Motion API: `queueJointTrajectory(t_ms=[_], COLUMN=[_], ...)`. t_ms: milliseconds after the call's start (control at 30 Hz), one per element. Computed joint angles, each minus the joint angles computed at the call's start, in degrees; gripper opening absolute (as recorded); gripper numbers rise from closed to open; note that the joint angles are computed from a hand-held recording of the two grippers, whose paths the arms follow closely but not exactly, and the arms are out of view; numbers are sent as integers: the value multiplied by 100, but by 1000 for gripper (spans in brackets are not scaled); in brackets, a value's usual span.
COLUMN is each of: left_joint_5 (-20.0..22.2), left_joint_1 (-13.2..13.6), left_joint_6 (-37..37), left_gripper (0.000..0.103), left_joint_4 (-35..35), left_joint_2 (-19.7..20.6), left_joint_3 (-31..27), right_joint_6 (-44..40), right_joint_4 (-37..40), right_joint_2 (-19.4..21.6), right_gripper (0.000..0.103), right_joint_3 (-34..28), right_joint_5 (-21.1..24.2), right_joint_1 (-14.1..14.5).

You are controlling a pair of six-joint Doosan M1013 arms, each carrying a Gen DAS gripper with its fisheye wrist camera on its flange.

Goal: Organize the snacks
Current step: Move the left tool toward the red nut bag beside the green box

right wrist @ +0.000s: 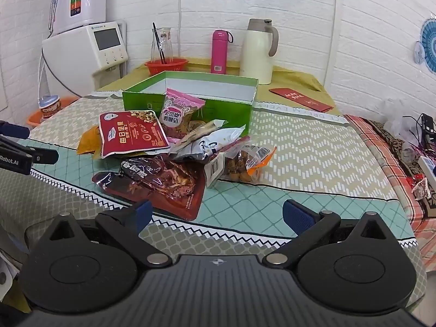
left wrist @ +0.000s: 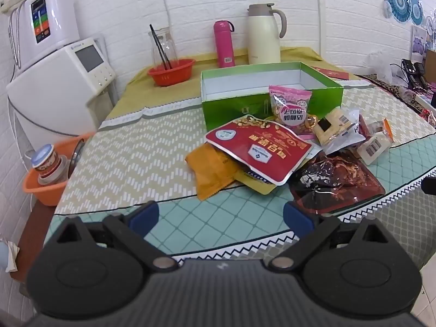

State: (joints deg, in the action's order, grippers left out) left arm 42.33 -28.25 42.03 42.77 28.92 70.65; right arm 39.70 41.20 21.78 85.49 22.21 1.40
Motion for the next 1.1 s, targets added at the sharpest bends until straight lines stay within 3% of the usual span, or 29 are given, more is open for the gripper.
queueJointTrajectory(t_ms=[700,900,1033,1100], left_joint_5=[46,-300,-506,-709], left_joint_1=[58,151,256,317], left_joint_6=[152,117,355,334], left_gripper=[97,97,97,97], left_joint_4=[-211,-291,-676,-790], left_joint_2=[163,162,264,319], left_joint_3=[-221,-275,-433,-480], right_joint_6=[-194,-2092,-2384,-2256], right_joint_4=[85,2178,2575,2516], right_joint_2=[154,339,562,776], right_gripper=[103,103,103,103], right_joint_3=[-167,-341,-670,-1020], right_joint_5=[147,803,1062,1660], right_joint_1=[15,-106,-56,-74])
